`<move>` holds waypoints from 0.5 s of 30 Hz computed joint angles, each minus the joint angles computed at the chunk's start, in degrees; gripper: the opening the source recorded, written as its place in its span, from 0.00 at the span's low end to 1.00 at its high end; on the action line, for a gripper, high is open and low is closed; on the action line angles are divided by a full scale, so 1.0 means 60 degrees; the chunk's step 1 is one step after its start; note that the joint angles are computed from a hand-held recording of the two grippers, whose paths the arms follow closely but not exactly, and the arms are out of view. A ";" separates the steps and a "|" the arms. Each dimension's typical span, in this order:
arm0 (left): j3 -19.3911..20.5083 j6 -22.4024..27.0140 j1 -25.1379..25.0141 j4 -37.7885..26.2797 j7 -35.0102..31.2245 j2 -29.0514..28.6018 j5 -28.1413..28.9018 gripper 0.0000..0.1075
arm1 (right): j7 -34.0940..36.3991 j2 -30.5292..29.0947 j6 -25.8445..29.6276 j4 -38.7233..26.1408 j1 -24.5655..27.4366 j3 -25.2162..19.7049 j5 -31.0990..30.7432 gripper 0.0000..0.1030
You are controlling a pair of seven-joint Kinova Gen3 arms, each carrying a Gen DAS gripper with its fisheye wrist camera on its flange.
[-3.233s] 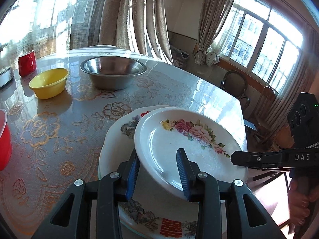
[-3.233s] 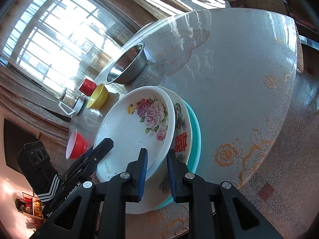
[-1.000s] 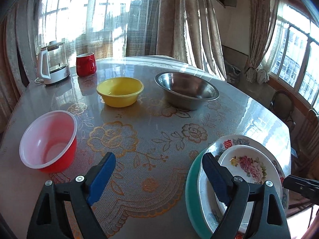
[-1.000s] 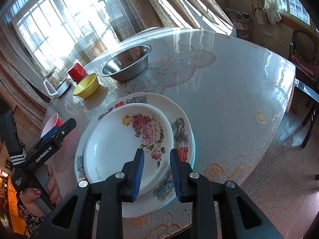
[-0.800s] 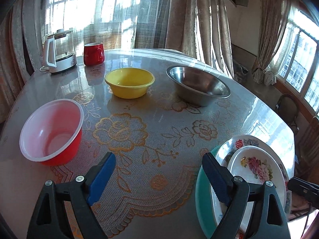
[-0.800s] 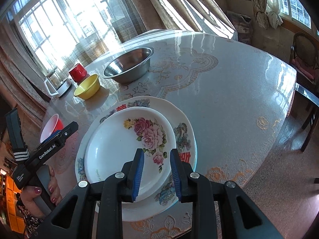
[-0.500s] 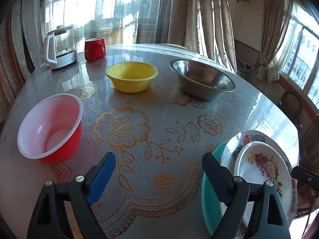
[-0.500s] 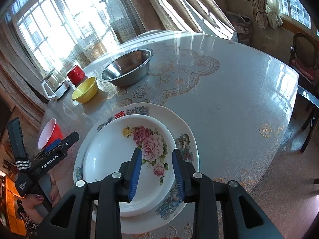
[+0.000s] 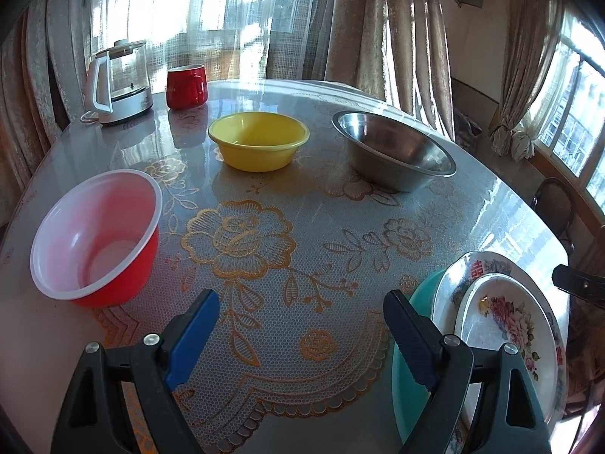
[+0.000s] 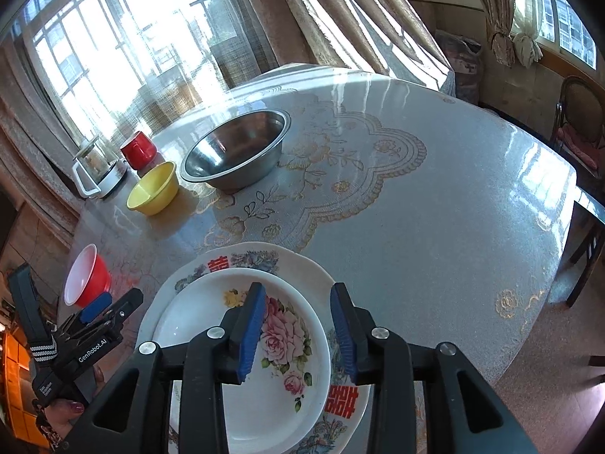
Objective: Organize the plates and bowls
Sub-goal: 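Open both grippers and move them away from the stack toward the steel bowl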
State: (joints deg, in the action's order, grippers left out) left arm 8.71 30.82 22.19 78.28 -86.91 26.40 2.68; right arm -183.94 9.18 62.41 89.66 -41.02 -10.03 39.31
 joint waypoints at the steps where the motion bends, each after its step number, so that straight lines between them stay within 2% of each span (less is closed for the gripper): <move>1: 0.0030 -0.0139 -0.0028 0.0080 -0.0023 -0.0023 0.0043 0.83 | 0.0293 0.0025 -0.0080 -0.0049 0.0111 0.0030 -0.0051 0.40; 4: 0.0084 -0.0419 -0.0096 0.0185 -0.0058 -0.0022 0.0166 0.83 | 0.1122 0.0105 -0.0340 -0.0144 0.0473 0.0161 -0.0366 0.41; 6: -0.0088 -0.0320 0.0040 0.0048 0.0221 0.0045 0.0119 0.83 | 0.1714 0.0156 -0.0579 -0.0208 0.0789 0.0265 -0.0779 0.41; 10: 0.0340 0.0774 -0.0412 -0.0924 0.0217 0.0487 0.0742 0.83 | 0.2700 0.0199 -0.1208 -0.0224 0.1368 0.0510 -0.1346 0.41; 15: 0.0225 0.1872 -0.0234 -0.2569 0.0590 0.1052 0.0912 0.83 | 0.3516 0.0296 -0.2230 -0.0286 0.2105 0.0818 -0.2150 0.49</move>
